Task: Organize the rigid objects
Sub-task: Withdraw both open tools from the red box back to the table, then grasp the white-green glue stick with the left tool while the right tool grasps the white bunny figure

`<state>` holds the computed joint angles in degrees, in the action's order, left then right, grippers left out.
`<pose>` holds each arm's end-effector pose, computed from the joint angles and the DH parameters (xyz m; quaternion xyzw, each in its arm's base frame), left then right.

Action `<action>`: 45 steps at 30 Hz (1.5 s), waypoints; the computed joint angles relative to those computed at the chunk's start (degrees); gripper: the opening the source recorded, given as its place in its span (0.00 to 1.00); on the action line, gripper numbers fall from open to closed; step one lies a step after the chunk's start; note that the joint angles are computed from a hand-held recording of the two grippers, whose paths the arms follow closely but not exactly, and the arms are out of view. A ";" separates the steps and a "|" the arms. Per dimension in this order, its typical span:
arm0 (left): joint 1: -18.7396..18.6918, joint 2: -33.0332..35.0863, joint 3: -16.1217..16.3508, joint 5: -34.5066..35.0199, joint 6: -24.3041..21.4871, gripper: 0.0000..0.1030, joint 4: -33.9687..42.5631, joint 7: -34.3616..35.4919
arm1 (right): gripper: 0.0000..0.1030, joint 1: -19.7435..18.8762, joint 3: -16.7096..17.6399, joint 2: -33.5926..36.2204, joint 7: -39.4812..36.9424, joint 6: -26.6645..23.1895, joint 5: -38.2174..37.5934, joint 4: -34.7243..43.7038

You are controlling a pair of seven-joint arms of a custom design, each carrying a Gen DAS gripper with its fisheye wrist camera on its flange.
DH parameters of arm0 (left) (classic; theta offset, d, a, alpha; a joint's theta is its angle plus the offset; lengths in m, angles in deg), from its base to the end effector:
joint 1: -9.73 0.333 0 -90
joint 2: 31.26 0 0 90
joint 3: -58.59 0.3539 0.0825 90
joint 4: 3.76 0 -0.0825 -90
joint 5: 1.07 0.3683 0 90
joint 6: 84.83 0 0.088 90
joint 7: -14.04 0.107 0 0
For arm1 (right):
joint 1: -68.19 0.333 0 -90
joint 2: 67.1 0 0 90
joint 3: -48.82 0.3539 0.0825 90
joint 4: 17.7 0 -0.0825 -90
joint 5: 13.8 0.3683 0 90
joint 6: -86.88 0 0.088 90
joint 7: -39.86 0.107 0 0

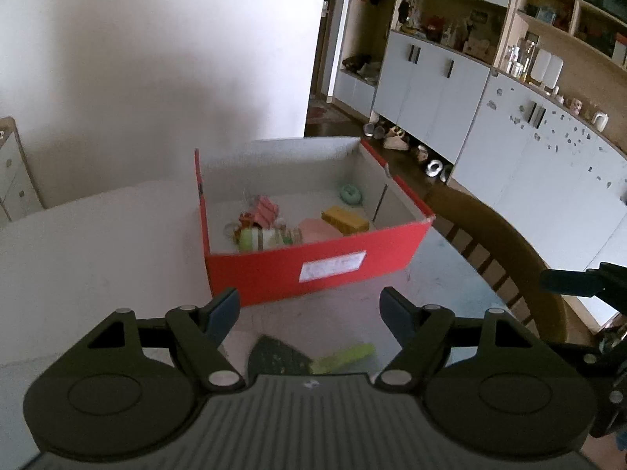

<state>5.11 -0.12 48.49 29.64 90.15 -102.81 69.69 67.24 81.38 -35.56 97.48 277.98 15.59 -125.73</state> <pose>0.6915 -0.1979 0.4046 -0.6147 0.6859 -0.3253 0.2142 0.6370 0.2524 0.3902 -0.7287 0.5108 -0.1725 0.4223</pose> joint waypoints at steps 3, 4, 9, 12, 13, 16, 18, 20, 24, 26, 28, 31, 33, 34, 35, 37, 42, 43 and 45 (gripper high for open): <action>-0.62 -1.07 0.98 0.74 2.01 0.76 -3.16 -1.44 | 1.00 -2.04 2.22 0.25 0.58 0.79 -0.01 -2.24; -1.77 -1.57 2.58 1.43 3.48 0.76 -4.65 -2.95 | 1.00 -2.17 2.34 0.38 0.82 0.91 -0.24 -2.77; -7.34 -1.98 9.78 6.41 7.01 0.76 -7.79 -9.23 | 1.00 1.17 -1.25 0.51 2.08 -0.05 0.02 -5.18; -7.48 -1.61 10.19 7.80 7.97 0.76 -8.87 -10.39 | 0.99 5.26 -5.41 0.76 2.68 -1.65 1.26 -5.27; -7.27 -1.43 10.06 8.08 8.22 0.77 -9.23 -10.59 | 0.99 6.31 -6.37 0.94 2.72 -1.84 1.75 -5.36; -6.87 -0.68 9.83 8.50 8.87 0.83 -10.00 -11.18 | 0.98 10.12 -10.12 1.50 2.86 -2.50 3.18 -5.15; -5.83 0.14 8.83 8.96 9.42 0.83 -10.18 -10.42 | 0.98 10.87 -10.79 2.10 2.66 -2.70 3.84 -4.80; -5.08 1.05 7.91 9.09 8.70 0.85 -9.77 -9.47 | 0.97 12.35 -12.24 2.56 2.73 -2.98 4.55 -4.42; -1.99 2.90 4.08 8.57 6.43 1.00 -8.98 -6.36 | 0.95 16.67 -16.89 3.42 3.32 -3.93 5.74 -2.91; -1.67 3.79 3.89 8.21 6.78 1.00 -8.96 -5.56 | 0.95 19.27 -19.77 4.00 4.03 -4.71 6.24 -1.94; -1.10 4.69 3.23 7.87 6.30 1.00 -8.69 -4.56 | 0.93 21.33 -22.07 4.60 4.63 -5.19 6.49 -1.16; 0.85 6.16 0.58 6.49 3.76 1.00 -7.73 -1.84 | 0.92 24.75 -26.11 5.57 6.36 -6.55 6.66 0.15; 0.58 7.03 0.95 5.84 3.97 1.00 -7.44 -1.40 | 0.91 26.16 -27.85 6.22 7.52 -7.33 6.58 0.93; 0.71 7.52 0.84 5.41 3.84 1.00 -7.17 -1.18 | 0.90 27.13 -29.03 6.53 8.26 -7.82 6.42 1.30; 0.83 7.87 0.65 5.03 3.47 1.00 -6.84 -0.86 | 0.90 27.62 -29.66 6.82 8.79 -8.12 6.21 1.63; -0.40 8.43 2.20 5.00 3.88 1.00 -6.38 -1.10 | 0.89 28.16 -30.37 7.20 9.71 -8.69 5.79 2.14; -3.82 9.53 6.76 6.73 6.12 1.00 -5.47 -1.85 | 0.87 29.52 -31.79 8.17 11.90 -9.56 4.60 3.44; -4.79 9.72 8.00 7.15 6.42 1.00 -5.29 -2.28 | 0.86 30.00 -32.32 8.37 12.38 -9.72 4.29 3.69; -5.65 10.05 9.06 7.53 6.43 1.00 -4.76 -2.91 | 0.81 31.43 -33.99 8.79 13.91 -10.24 3.73 4.24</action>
